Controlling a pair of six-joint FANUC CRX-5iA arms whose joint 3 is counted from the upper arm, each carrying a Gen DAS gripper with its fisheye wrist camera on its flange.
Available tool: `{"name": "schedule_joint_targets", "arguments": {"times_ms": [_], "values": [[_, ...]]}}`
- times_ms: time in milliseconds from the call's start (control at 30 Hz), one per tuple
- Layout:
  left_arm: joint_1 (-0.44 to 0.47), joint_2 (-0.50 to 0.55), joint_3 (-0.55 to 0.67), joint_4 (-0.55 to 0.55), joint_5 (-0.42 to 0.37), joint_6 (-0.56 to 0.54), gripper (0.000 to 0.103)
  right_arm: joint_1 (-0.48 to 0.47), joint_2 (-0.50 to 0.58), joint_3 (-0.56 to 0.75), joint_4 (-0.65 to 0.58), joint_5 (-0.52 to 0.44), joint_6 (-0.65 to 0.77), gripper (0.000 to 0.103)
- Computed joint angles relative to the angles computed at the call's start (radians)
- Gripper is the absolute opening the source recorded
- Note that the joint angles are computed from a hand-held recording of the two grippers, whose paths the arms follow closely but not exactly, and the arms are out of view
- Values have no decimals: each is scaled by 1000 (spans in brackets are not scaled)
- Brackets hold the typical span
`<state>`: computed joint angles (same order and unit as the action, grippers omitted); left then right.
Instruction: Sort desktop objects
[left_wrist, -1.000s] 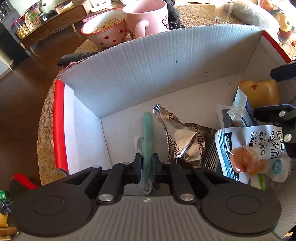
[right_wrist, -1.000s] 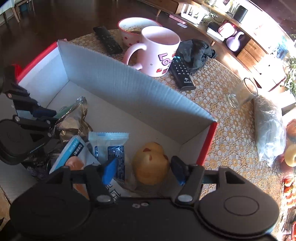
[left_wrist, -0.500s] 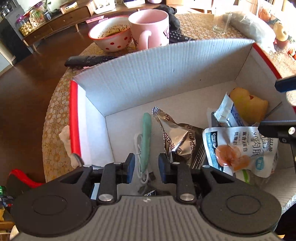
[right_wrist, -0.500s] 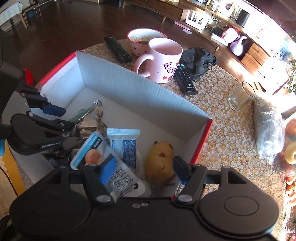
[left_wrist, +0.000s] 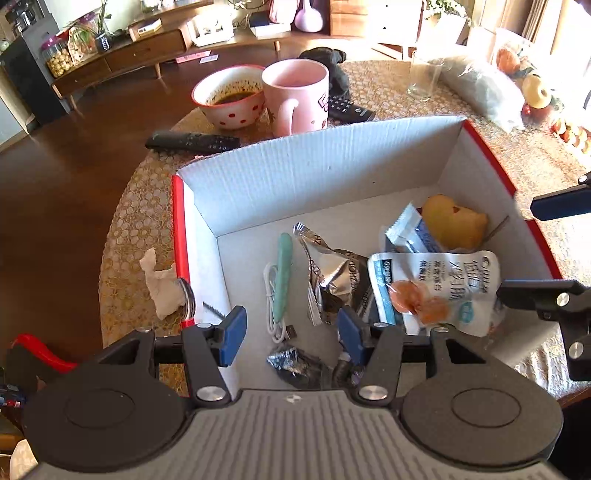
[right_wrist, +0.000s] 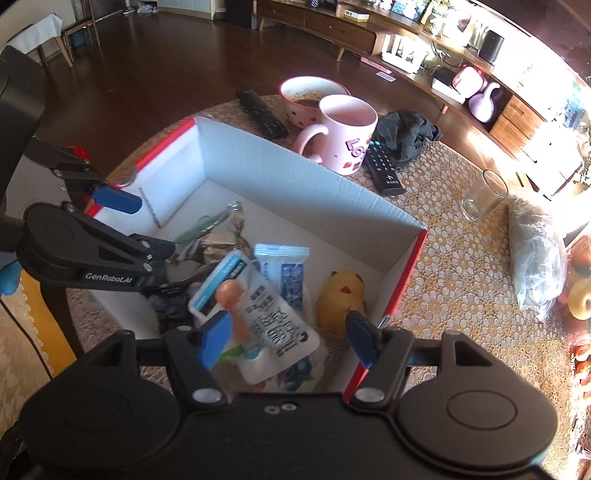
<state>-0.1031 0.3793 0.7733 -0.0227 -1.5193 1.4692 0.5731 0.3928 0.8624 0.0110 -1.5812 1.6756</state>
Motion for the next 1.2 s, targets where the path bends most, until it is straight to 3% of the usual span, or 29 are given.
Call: {"name": "schedule_joint_targets", "arguments": {"times_ms": [100,333,433,567,700,800,1200], "values": [[1,-26,-22,14,9,-2,54,5,-34,-31,-6,14,-2,70],[-18,-89,-73,10,28,-24,66,11,-104,-86,-25,31,-4,71],[-19,-122,-106,13,46,-23,69,13,-140,-118,-33,47,-6,76],[-21,-162,-149,19,73,-7,85,0,-186,-155,-67,60,-10,82],[-21,-202,-197,34,112,15,90,-14,-240,-206,-97,91,-12,90],[-26,-224,-223,36,137,35,102,-26,-272,-236,-117,109,-16,92],[-66,-338,-337,4,228,126,103,-50,-375,-356,-160,176,-31,94]]}}
